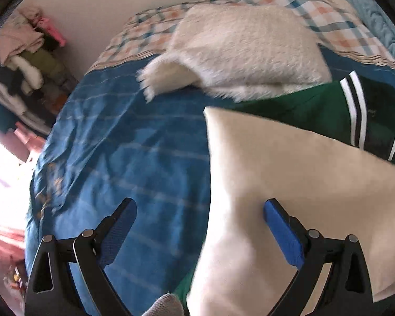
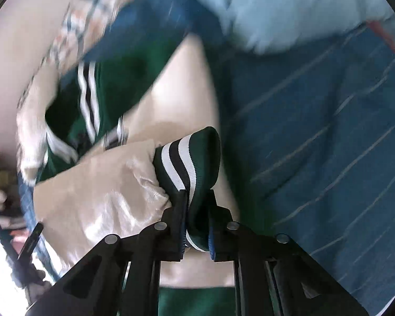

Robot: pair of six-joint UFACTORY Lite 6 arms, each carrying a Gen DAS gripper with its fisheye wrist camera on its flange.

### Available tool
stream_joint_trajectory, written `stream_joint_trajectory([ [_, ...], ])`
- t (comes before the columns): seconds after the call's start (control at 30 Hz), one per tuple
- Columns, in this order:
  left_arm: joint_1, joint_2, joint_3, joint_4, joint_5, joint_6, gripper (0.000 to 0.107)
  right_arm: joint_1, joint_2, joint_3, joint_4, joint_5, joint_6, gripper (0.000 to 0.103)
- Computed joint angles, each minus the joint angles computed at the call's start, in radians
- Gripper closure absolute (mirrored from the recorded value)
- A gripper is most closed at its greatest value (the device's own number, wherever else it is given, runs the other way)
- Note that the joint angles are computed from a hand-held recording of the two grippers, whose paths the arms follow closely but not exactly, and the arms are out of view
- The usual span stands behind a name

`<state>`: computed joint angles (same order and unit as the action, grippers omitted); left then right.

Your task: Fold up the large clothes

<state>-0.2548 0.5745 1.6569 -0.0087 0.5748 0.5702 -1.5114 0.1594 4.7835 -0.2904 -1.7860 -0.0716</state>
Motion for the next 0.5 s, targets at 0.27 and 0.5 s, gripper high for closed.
stream_joint_trajectory([
  [0.27, -0.044, 0.450, 0.506, 0.048, 0.279, -0.096, 0.004, -0.205, 0.127, 0.227, 0.111, 0.266, -0.276, 0.062],
  [0.5, 0.153, 0.049, 0.262, -0.185, 0.267, 0.199, 0.004, 0.152, 0.010, -0.084, -0.002, 0.004, 0.087, 0.037],
])
